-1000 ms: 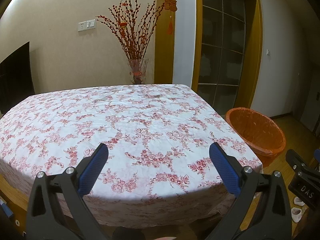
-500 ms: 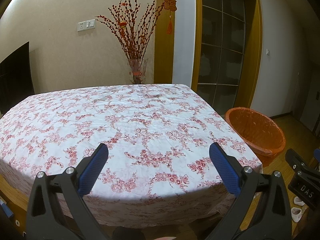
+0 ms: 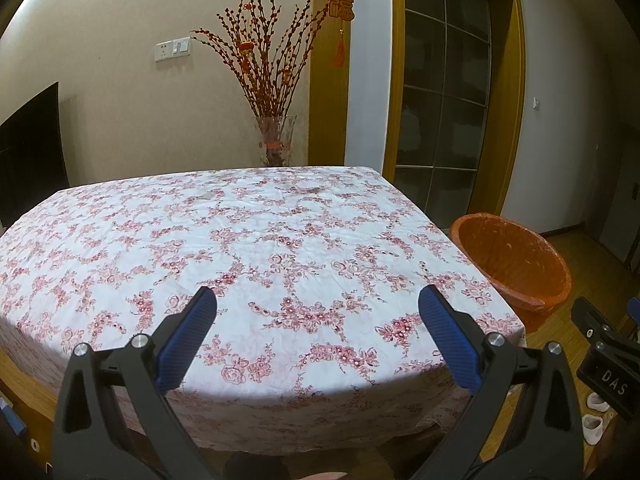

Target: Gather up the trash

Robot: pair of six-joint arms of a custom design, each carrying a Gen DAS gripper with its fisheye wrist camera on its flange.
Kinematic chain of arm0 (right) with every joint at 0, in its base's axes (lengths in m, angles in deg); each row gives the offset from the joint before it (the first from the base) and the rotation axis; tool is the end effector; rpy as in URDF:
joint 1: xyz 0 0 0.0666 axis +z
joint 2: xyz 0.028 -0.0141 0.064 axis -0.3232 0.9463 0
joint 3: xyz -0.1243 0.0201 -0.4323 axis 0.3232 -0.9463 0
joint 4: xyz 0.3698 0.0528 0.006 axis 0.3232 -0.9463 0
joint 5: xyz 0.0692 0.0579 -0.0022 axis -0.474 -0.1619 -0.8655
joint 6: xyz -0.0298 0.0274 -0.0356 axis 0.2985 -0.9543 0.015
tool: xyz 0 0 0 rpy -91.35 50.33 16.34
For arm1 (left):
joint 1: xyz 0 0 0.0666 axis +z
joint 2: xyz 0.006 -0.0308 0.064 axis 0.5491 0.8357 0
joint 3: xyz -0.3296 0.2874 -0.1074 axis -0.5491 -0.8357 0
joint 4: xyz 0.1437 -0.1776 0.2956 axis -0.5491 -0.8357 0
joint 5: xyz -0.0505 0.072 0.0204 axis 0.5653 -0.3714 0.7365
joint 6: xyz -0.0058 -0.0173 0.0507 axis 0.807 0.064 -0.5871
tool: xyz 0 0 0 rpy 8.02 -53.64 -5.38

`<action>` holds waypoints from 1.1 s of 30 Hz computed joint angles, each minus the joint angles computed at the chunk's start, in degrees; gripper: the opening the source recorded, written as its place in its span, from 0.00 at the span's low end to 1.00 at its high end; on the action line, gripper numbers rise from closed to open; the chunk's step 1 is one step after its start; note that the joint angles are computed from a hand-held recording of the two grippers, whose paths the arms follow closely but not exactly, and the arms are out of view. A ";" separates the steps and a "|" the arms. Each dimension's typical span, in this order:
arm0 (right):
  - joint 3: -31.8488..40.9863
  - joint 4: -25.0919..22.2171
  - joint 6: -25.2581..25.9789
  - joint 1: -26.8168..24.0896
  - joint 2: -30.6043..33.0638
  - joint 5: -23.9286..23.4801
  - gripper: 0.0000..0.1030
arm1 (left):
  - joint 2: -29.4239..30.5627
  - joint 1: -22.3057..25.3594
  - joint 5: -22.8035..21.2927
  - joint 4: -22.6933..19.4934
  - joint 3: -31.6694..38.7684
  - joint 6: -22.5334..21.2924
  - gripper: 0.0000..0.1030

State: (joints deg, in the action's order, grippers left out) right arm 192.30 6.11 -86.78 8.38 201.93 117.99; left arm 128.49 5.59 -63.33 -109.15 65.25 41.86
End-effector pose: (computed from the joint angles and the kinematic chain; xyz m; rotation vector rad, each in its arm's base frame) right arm 0.6631 0.3211 0.3764 0.1089 2.0701 -0.0888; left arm 0.5882 -0.2872 0.4158 -0.2403 2.0559 0.0984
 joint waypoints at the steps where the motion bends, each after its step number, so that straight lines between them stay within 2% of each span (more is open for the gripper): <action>1: 0.00 0.00 0.00 0.00 0.00 0.00 0.98 | -0.03 -0.06 0.01 0.08 -0.09 0.00 0.96; 33: -0.37 0.11 -0.46 0.04 0.07 -0.03 0.98 | -0.29 0.16 0.87 0.22 -0.51 -0.67 0.96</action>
